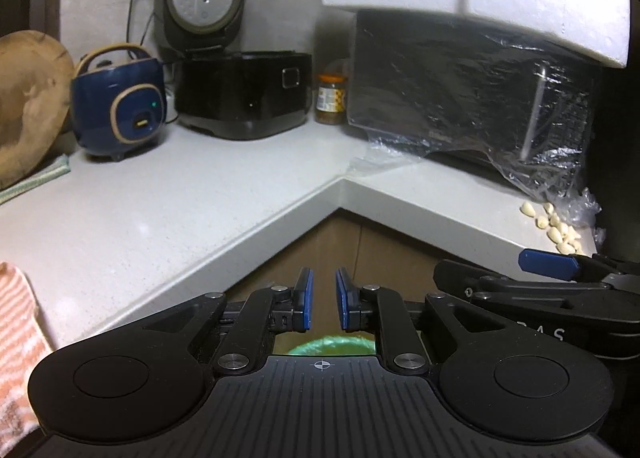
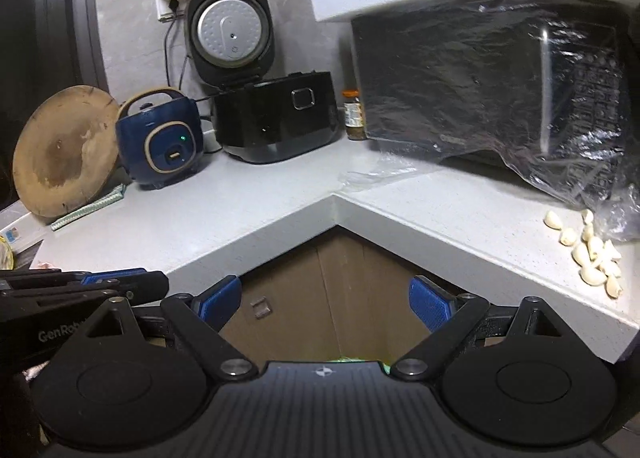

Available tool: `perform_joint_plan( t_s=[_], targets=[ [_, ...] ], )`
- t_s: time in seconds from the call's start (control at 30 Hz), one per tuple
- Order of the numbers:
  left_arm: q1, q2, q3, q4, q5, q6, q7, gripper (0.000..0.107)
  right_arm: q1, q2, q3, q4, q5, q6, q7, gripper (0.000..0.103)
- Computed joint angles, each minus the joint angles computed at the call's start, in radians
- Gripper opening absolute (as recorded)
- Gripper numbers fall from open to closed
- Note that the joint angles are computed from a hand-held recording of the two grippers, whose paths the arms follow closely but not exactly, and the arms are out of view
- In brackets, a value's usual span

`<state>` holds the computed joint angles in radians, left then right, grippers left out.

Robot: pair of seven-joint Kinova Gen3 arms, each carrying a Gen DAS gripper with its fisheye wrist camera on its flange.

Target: Collect trash

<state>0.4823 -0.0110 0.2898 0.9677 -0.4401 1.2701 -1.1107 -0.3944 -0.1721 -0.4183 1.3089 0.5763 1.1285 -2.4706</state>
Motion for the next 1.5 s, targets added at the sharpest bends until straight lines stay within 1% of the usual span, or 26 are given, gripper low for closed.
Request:
perform_joint_plan(
  t_s=[0.23, 0.6, 1.07, 1.5],
  targets=[
    [0.010, 0.006, 0.000, -0.008, 0.007, 0.008, -0.008, 0.016, 0.008, -0.011, 0.000, 0.010, -0.006, 0.017, 0.014, 0.091],
    [0.002, -0.011, 0.003, 0.003, 0.010, 0.009, -0.009, 0.016, 0.016, -0.016, -0.004, 0.014, -0.017, 0.007, 0.025, 0.091],
    [-0.046, -0.052, 0.035, 0.046, 0.009, -0.016, -0.002, 0.016, 0.022, -0.022, -0.020, 0.021, -0.012, -0.016, 0.034, 0.091],
    [-0.096, -0.085, 0.038, 0.074, 0.074, -0.038, -0.045, 0.016, 0.026, -0.029, -0.040, 0.027, 0.012, -0.010, 0.014, 0.091]
  ],
)
